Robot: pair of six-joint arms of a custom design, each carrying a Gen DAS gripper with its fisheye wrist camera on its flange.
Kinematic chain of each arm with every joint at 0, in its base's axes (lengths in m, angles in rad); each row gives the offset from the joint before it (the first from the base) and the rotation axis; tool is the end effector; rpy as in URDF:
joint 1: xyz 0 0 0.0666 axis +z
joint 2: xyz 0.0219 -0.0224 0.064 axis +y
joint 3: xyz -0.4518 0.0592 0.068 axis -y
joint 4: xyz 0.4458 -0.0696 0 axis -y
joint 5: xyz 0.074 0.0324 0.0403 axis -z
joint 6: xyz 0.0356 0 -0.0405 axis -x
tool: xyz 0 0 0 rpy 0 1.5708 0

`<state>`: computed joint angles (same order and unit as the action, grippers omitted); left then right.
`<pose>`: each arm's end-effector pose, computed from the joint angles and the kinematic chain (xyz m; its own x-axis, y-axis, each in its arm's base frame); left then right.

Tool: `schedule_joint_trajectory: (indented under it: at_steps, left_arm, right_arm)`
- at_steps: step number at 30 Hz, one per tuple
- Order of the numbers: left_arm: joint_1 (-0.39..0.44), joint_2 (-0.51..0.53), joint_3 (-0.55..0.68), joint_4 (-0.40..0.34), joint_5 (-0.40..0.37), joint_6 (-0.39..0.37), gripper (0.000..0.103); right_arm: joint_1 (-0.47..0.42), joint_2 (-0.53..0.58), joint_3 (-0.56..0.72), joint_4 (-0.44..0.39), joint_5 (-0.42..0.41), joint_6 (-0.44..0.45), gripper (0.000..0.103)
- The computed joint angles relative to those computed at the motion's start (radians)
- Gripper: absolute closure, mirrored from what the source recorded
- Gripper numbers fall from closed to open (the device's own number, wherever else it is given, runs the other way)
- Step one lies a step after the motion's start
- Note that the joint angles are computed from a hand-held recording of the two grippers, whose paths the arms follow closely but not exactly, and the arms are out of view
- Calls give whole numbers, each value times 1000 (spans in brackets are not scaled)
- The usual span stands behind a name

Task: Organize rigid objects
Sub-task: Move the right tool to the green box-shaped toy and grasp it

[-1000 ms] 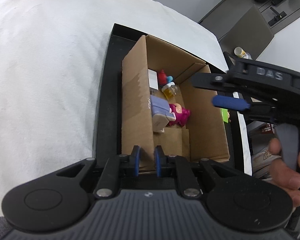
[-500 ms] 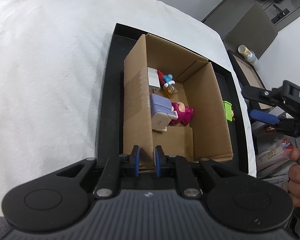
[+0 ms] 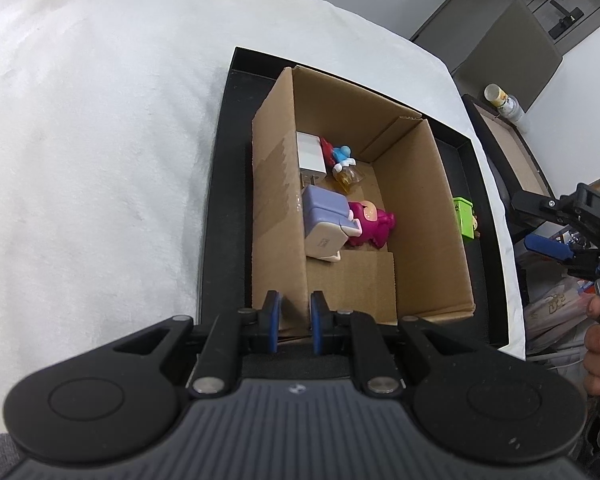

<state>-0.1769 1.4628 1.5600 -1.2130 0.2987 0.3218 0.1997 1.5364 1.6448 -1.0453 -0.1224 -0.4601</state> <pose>0.5216 -0.1043 0.5332 -0.9323 -0.1404 -0.3333 0.0007 0.9209 -0.3898 0.5698 0.1193 0.5445 -0.8265 0.2824 -0.4870 0.1107 0.9298 0.3511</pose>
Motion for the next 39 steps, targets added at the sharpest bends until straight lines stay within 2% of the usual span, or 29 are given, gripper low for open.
schedule_joint_trajectory:
  at_steps: [10,21,30,39]
  left_arm:
    - [-7,2,5,-6,-23,-2,88]
    - [-11,13,15,-18,-34,11,88]
    - [-20,26,27,-34,-55,7,88]
    - [-22,35,31,-38,-59,10,87]
  right_arm:
    - [-38,-12,-42,20,21,5,18]
    - [-92,-17,-81,44,-32,4,18]
    - [-116,20,-65,66,-61,7,20]
    - [-124,88,-27,43,-109,24,51]
